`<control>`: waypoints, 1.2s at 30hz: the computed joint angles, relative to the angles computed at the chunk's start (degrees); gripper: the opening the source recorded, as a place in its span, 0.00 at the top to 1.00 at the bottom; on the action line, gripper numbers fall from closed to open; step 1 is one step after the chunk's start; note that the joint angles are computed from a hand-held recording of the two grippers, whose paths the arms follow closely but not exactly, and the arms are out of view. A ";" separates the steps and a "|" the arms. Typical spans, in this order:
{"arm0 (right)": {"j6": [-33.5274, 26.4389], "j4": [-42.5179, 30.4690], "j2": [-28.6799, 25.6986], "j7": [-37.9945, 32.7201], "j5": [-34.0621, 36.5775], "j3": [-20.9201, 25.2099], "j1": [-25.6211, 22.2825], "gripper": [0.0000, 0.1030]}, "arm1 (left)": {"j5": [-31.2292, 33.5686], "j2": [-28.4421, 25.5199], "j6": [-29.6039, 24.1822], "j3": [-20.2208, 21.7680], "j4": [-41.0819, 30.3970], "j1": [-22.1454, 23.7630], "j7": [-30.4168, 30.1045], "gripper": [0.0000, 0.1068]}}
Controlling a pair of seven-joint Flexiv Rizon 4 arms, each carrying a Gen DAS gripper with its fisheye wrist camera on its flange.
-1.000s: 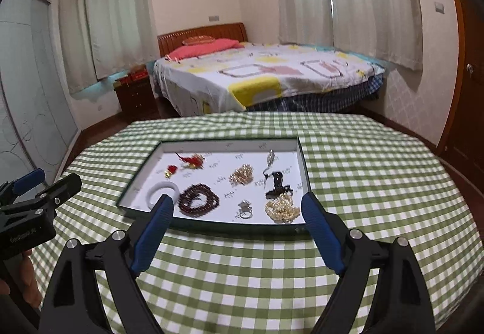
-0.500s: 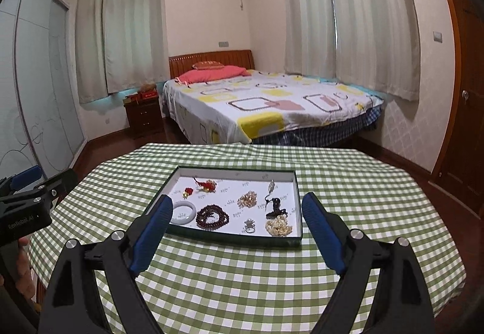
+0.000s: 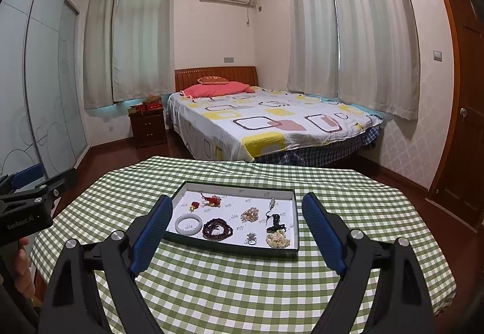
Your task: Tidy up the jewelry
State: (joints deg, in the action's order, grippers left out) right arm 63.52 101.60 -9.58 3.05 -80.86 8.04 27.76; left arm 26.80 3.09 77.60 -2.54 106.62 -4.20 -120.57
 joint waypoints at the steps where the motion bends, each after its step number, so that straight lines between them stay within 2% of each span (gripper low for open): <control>1: -0.06 0.06 0.13 0.14 -0.20 0.01 0.02 0.18 | -0.11 0.16 0.04 0.03 0.12 -0.03 0.03 0.08; 36: -1.12 0.21 0.96 0.71 -1.18 0.62 -0.17 0.18 | -1.60 1.66 0.66 -0.91 1.74 0.87 1.18 0.08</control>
